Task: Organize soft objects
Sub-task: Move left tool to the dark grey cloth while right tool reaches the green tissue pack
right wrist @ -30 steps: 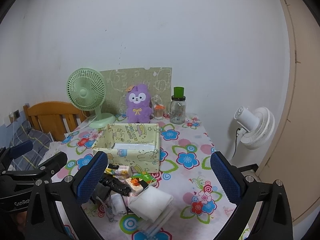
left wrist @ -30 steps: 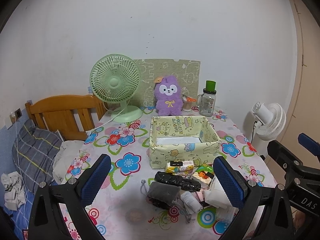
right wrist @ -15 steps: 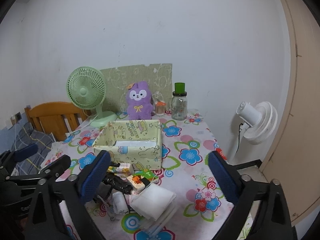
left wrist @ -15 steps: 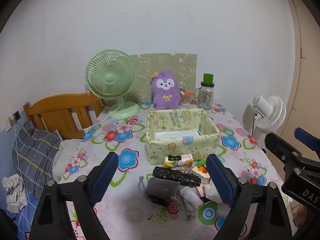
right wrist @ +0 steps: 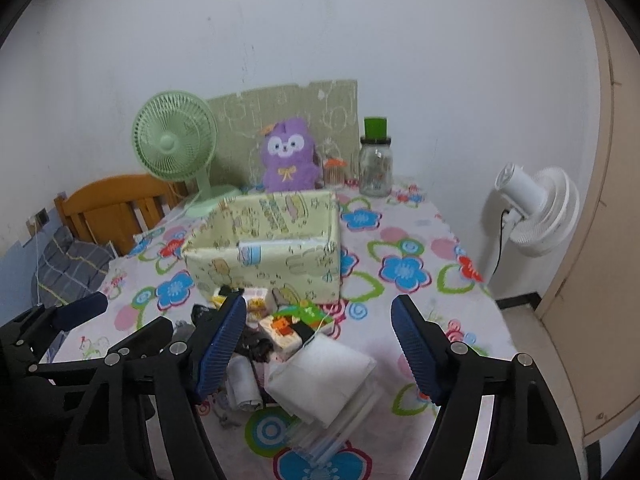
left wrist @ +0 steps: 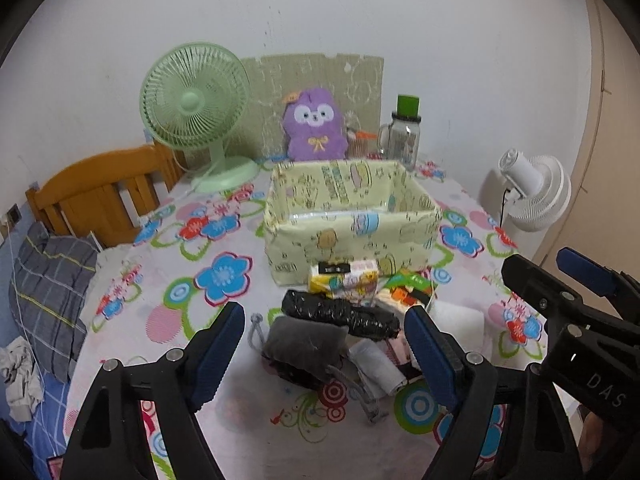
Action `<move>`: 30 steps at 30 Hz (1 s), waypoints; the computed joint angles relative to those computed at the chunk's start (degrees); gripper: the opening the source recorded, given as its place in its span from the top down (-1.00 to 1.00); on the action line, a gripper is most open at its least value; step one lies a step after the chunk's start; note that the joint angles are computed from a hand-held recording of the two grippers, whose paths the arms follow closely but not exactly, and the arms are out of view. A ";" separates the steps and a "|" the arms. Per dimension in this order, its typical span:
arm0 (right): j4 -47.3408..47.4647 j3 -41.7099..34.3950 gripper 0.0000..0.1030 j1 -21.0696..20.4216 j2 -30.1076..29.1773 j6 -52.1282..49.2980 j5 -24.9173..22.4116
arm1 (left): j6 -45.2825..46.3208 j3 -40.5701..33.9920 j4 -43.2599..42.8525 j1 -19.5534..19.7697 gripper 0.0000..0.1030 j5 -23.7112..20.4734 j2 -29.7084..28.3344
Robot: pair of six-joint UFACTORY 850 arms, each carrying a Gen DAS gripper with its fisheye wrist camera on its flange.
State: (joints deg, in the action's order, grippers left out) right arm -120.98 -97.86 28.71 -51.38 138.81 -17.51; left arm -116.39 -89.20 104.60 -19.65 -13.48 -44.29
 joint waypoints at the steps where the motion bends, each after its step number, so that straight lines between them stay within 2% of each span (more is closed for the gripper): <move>1: 0.49 -0.45 -0.51 -0.15 -0.42 -0.37 0.57 | 1.30 -0.33 -1.29 0.02 -0.63 0.33 -0.40; 8: 12.97 -5.23 -0.51 -0.43 -3.87 -12.71 3.25 | 14.68 -3.74 -14.66 0.53 -0.63 2.60 -3.57; 15: 30.22 -11.60 -0.51 -0.20 -7.88 -30.94 5.35 | 31.95 -6.96 -32.16 1.15 -0.63 2.98 -6.16; 23: 58.32 -20.12 -0.51 -0.27 -13.32 -59.31 5.79 | 50.92 -10.42 -50.58 1.77 -0.63 2.25 -8.94; 25: 67.55 -23.24 -0.51 -0.35 -15.30 -68.52 5.03 | 57.06 -11.71 -56.66 2.03 -0.63 1.76 -9.89; 30: 83.75 -30.98 -0.51 -0.44 -20.06 -85.12 1.72 | 68.59 -14.99 -69.21 2.93 -0.63 0.46 -12.35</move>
